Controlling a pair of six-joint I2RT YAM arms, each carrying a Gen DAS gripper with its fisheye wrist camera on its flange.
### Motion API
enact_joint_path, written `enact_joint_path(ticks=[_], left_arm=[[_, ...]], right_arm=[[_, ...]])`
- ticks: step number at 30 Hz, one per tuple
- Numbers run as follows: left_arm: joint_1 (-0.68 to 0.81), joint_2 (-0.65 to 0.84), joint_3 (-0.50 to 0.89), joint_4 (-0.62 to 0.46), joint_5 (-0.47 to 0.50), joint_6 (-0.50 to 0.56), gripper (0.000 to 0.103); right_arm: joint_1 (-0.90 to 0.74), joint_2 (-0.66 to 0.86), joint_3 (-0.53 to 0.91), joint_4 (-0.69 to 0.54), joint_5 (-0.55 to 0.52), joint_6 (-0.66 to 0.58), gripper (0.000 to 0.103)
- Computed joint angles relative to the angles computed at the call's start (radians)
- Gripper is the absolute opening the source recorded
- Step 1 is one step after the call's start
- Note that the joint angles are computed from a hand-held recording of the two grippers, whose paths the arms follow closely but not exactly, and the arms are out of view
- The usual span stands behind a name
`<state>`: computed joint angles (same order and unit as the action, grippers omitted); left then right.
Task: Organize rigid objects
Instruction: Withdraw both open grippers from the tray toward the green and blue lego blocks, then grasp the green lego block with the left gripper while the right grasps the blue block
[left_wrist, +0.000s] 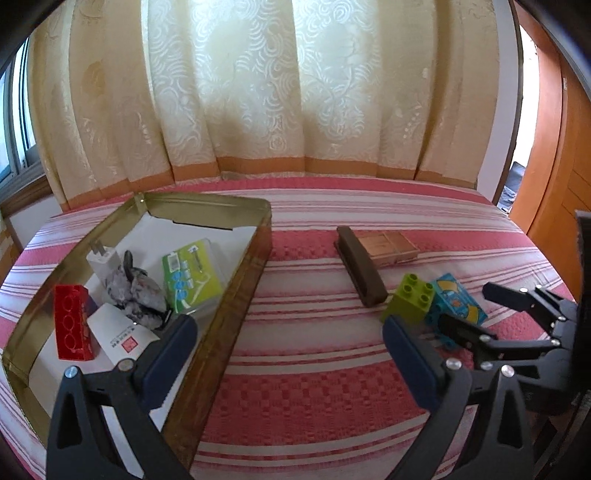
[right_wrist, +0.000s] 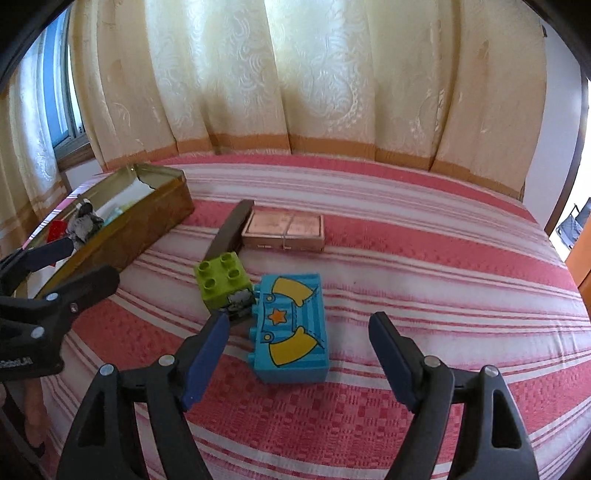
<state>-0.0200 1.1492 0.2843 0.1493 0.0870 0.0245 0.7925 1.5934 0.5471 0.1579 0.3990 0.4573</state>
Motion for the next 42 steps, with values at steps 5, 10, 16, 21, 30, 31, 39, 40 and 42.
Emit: enact_joint_path(ticks=[5,10,16,21,30,31,39,40,42], left_arm=[[-0.042,-0.004,-0.006,0.016,-0.046,0.002,0.103],[-0.082,0.019,0.008,0.014,-0.059,-0.009,0.103],[-0.196,0.029,0.014,0.018,-0.129,-0.03,0.103],[-0.296,0.087,0.043,0.047,-0.159,-0.047,0.103],[-0.37,0.293,0.145,0.085,-0.167,-0.068,0.084],[-0.371,0.31,0.154,0.085,-0.169,-0.068,0.082],[-0.37,0.369,0.204,0.051,-0.14,-0.069,0.055],[-0.367,0.371,0.202,0.055,-0.135,-0.069,0.044],[-0.361,0.362,0.193,0.06,-0.12,-0.065,0.042]], right_arm=[[-0.049,0.055,0.031,0.013,-0.078,-0.015,0.071],[-0.072,0.068,0.039,0.016,-0.128,-0.028,0.044],[-0.065,0.006,-0.018,0.055,-0.058,-0.017,0.044],[-0.142,-0.052,-0.073,0.066,-0.064,-0.009,0.044],[-0.191,-0.103,-0.131,0.114,-0.096,0.005,0.044],[-0.19,-0.106,-0.135,0.117,-0.097,0.005,0.044],[-0.183,-0.118,-0.149,0.125,-0.086,0.008,0.044],[-0.181,-0.119,-0.149,0.124,-0.082,0.008,0.044],[-0.173,-0.125,-0.154,0.126,-0.069,0.011,0.044]])
